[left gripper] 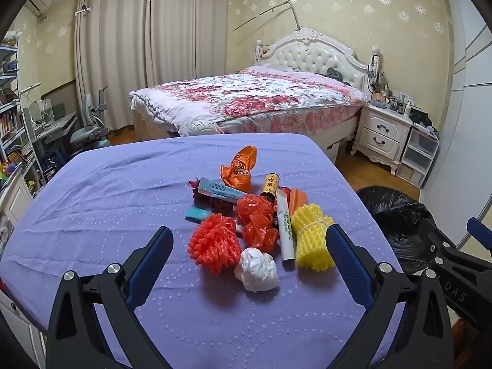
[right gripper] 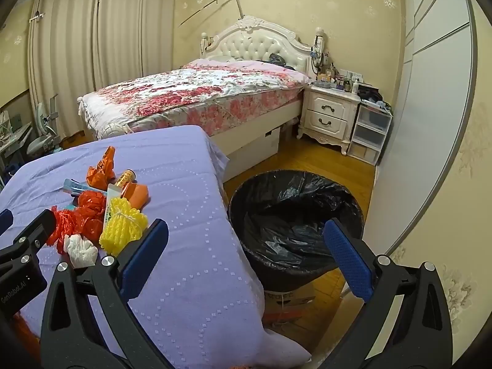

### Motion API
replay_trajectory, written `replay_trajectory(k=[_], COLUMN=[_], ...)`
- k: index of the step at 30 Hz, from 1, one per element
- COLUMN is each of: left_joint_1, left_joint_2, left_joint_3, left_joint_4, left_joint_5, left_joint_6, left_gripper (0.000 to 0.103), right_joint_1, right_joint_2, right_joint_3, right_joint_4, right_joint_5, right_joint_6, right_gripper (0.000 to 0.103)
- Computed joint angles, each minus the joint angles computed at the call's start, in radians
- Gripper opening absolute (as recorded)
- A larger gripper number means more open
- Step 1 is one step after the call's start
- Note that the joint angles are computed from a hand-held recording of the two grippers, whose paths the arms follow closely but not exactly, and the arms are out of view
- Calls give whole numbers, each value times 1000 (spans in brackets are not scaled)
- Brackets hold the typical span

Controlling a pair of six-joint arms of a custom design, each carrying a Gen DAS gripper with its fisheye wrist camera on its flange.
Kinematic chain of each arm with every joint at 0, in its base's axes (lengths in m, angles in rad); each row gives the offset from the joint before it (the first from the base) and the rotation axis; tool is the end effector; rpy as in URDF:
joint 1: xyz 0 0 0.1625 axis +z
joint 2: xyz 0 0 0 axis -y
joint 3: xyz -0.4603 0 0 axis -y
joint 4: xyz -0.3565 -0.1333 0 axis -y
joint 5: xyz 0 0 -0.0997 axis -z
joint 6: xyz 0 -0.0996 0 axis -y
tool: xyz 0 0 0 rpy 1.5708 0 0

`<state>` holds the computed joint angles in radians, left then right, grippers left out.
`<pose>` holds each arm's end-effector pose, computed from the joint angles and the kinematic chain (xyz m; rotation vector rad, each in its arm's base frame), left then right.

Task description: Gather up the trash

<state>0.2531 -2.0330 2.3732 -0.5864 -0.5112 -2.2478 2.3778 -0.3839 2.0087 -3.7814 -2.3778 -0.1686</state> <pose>-0.0493 -0.2402 0.3470 -0.0682 1.8611 -1.2478 0.4243 -0.3214 -0.0234 0.8407 -2.2352 0.9956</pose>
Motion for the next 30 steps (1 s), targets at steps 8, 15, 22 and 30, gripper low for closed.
replay_trajectory(k=[8,15,22,30], left_joint_1=[-3,-7,-16,-2], left_joint_2=[1,-2,-5,-6], left_joint_3=[6,9,6,8], left_joint_4=[-8,-5,0,-12], left_joint_5=[-3,-9,-25,-17], left_joint_6=[2,-4,-13,-3], left_gripper=[97,97,97,97], right_joint_1=[-1,2,-4,-3], right_joint_2=[-1,0,-6,-6], right_joint_3=[5,1,16,15], right_joint_4=[-15,1,-13,-10], right_joint_5=[-4,-2,-1,-3], right_joint_6=[-9,2,-6,-5], right_gripper=[99,99,99,99])
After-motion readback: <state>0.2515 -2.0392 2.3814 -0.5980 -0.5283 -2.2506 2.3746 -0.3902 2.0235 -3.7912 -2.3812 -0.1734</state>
